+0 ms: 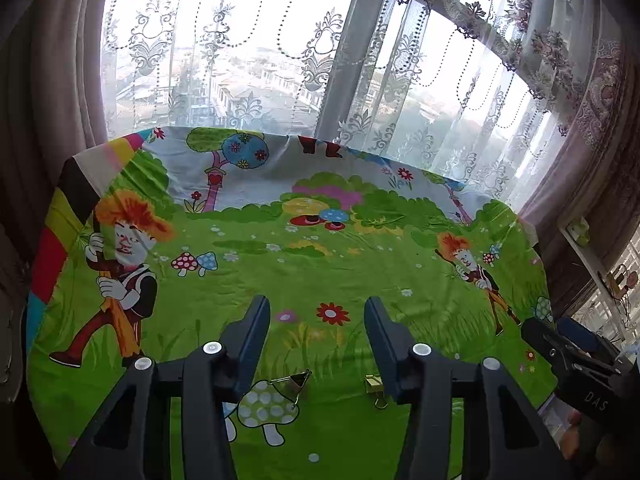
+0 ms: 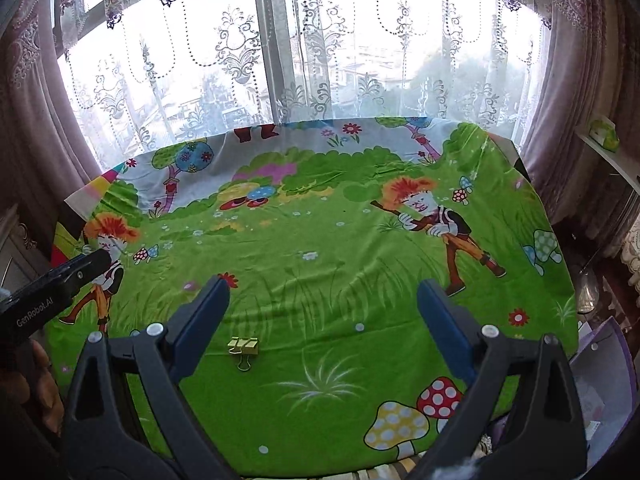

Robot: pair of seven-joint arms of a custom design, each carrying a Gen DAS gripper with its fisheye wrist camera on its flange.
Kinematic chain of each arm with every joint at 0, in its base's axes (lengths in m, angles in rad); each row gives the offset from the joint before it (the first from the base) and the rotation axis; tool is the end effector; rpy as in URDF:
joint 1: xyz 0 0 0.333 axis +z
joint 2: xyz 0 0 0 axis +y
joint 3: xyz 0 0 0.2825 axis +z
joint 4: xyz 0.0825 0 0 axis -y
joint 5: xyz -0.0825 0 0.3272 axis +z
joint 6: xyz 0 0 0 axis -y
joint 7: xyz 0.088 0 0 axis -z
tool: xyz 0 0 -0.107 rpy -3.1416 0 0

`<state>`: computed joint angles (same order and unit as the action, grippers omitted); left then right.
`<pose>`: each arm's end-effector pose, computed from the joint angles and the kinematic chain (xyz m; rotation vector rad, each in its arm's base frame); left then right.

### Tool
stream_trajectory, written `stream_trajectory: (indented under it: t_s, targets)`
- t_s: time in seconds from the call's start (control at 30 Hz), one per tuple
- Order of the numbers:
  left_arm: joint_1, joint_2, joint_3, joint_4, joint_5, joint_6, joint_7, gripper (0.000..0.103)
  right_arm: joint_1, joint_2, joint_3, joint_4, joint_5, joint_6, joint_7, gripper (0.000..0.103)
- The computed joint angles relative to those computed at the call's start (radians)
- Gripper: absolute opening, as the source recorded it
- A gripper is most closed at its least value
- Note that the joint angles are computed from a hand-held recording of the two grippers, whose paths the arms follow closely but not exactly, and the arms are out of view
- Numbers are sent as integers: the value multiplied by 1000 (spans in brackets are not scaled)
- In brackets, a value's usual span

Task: Organize rigid objects
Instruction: 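Grasp the small pink binder clip with the left tool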

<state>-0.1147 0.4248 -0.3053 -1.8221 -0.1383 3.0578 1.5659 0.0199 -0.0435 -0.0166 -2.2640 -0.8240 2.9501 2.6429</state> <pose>0.5942 -0.2244 0.4146 -1.6640 2.0392 -1.0958 0.5045 0.0500 0.4486 -1.4640 2.0121 -0.7695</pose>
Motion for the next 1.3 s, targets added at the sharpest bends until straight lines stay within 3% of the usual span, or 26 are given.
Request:
stream_trajectory:
  t_s: [0.27,0.53,0.77,1.13,1.3]
  targets:
    - [27,95,-12,55,-10,-46,22,48,78,157,-28,83,52,26,-81,95]
    - [42,168,-42,91,-19,-97,95,48,113,242,-19,90,313,22,-342,87]
    - [18,205,-23,128,-12,-154,126,48,171,282,-53,110,407,-3,-452,83]
    - [4,228,-5,153,-15,-210,156,40,176,308,-47,117,561,-14,-576,77]
    - [-36,209,46,133,18,-202,117,40,183,309,-51,117,590,-15,-600,77]
